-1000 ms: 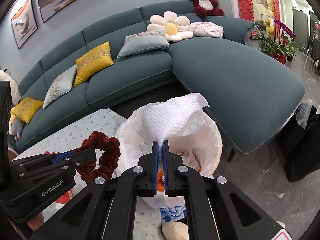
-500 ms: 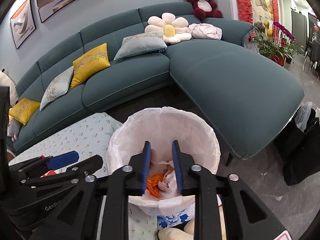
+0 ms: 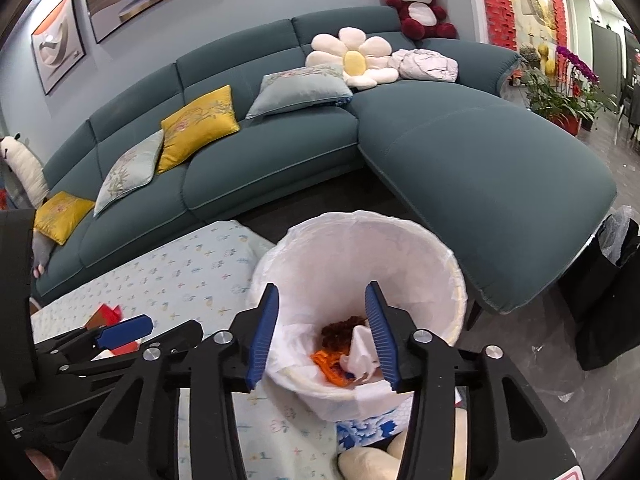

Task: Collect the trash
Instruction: 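Move both tools back to the red paper cups on the table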

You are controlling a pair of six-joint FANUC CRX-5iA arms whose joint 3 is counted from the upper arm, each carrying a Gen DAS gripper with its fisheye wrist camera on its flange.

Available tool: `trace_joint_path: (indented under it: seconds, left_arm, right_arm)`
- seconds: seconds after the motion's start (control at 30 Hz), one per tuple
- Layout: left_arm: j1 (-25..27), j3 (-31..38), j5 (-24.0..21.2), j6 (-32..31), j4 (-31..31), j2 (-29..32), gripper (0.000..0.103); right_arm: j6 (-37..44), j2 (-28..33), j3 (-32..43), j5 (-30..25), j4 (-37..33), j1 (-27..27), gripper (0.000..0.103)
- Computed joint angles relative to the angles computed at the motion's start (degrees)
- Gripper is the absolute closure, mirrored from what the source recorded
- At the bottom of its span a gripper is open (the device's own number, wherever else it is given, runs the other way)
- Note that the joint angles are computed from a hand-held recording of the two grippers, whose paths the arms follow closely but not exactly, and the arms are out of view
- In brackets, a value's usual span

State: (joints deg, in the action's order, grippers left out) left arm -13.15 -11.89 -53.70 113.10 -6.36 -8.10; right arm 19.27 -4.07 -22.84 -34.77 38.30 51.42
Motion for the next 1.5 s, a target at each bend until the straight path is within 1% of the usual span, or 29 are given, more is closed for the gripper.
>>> trace_joint_path:
  seconds: [0.13,0.2,0.23,0.43,0.57,0.77,0.93,1.13,1.33,1.4,1.5]
  left_arm:
    - [2.1,-2.4,-0.5,0.9,-0.1,-2.9,0.038]
    - [3.4,-3.6,-0.7,0.7,0.3,-4.3,0.038]
    - [4.0,-4.1,-0.8,0.6,0.3,-4.9,0.038]
    - [7.8,-7.2,-2.1,0.4,0.1,-9.0,0.038]
    - [11.3,-9.8,-2.8,-0.5,0.6,-12.1,0.038]
    - [17.1,-13.4,-3.7,-3.5,2.4,-15.8,0.038]
    - [23.2,-17.1,-4.4,-6.9,4.6,-19.2,0.038]
    - [30.1,-20.9,-4.9,-11.4,7.5,-21.9,0.038]
    - [35.9,-23.5,-4.9,-15.4,10.0,-22.6,0.038]
    - [37.5,-24.2,-4.6,-16.9,11.0,-22.4,0.036]
    - [38.8,-24.9,-3.8,-18.3,12.2,-21.6,0.034]
  right_arm:
    - [0.1,0.1,0.5,-0.4,-0.5,2.0,0.056]
    - [0.0,0.4,0.8,-0.7,-0.4,3.3,0.051]
    - [0.1,0.5,0.9,-0.8,-0.5,3.8,0.051]
    - [3.1,2.2,3.3,-2.0,-3.7,7.1,0.05]
    - [5.2,3.6,5.0,-2.7,-5.6,8.8,0.05]
    - [7.6,6.0,7.3,-3.8,-8.2,11.3,0.05]
    - [9.8,8.2,9.5,-4.7,-10.8,12.9,0.049]
    - [13.1,11.4,12.3,-5.7,-14.4,14.7,0.049]
    - [16.3,15.5,16.0,-6.5,-19.0,15.4,0.05]
    - [17.4,16.8,17.1,-7.0,-20.8,15.6,0.05]
    - [19.2,18.6,18.8,-7.5,-23.4,15.6,0.05]
